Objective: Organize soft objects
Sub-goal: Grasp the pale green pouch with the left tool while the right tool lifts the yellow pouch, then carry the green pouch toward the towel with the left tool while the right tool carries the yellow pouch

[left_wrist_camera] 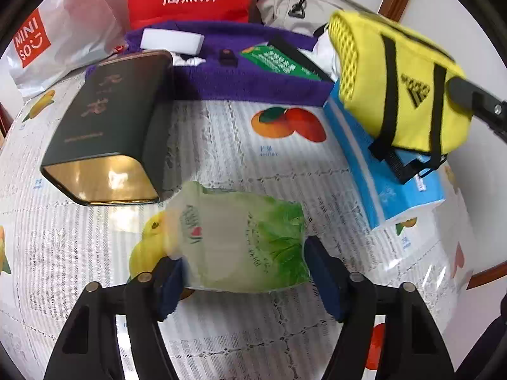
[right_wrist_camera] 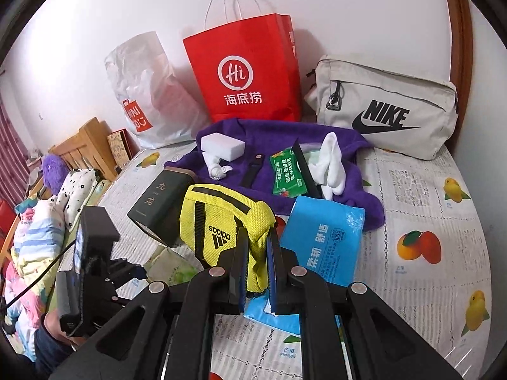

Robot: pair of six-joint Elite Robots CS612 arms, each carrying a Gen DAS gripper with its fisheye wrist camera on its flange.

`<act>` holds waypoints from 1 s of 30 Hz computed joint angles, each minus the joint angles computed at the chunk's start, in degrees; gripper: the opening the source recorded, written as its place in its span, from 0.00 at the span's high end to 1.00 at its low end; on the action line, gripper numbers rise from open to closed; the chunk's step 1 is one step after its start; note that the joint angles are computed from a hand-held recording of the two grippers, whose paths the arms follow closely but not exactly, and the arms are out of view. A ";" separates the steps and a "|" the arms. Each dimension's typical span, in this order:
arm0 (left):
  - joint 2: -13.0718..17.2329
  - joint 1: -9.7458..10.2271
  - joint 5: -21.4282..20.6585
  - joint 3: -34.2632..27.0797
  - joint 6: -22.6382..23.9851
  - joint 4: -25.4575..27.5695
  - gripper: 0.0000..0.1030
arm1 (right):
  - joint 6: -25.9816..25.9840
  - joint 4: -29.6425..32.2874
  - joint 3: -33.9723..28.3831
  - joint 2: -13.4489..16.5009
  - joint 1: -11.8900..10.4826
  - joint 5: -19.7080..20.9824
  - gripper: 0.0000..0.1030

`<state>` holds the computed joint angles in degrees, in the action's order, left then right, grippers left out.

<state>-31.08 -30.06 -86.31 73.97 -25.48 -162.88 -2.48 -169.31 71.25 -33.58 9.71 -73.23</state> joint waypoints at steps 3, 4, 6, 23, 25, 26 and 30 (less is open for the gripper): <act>-0.57 0.11 -0.97 0.95 0.69 -1.74 0.50 | 0.03 0.12 0.09 -0.04 -0.04 0.07 0.90; -0.81 0.08 -1.13 1.34 0.78 -2.50 0.50 | 0.01 0.25 0.08 -0.04 -0.05 0.14 0.90; -1.12 0.02 -0.73 1.78 0.87 -3.01 0.51 | -0.05 0.37 0.04 -0.03 -0.04 0.15 0.90; -4.04 0.37 1.37 3.54 1.46 -6.73 0.52 | 0.90 -1.08 -0.35 -0.28 -0.56 -0.35 0.90; -4.01 0.51 1.20 2.98 1.59 -6.87 0.52 | 1.12 -0.84 -1.13 0.04 -0.62 -0.43 0.90; -3.99 0.57 1.29 2.68 1.67 -6.73 0.52 | 1.30 -0.58 -1.63 0.26 -0.66 -0.47 0.90; -3.72 0.76 2.09 1.30 2.36 -5.90 0.52 | 1.55 0.25 -3.71 1.18 -0.73 -0.57 0.90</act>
<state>-34.80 -29.30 -84.21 75.27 -23.12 -168.78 -0.93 -169.07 67.53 -32.40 8.98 -73.80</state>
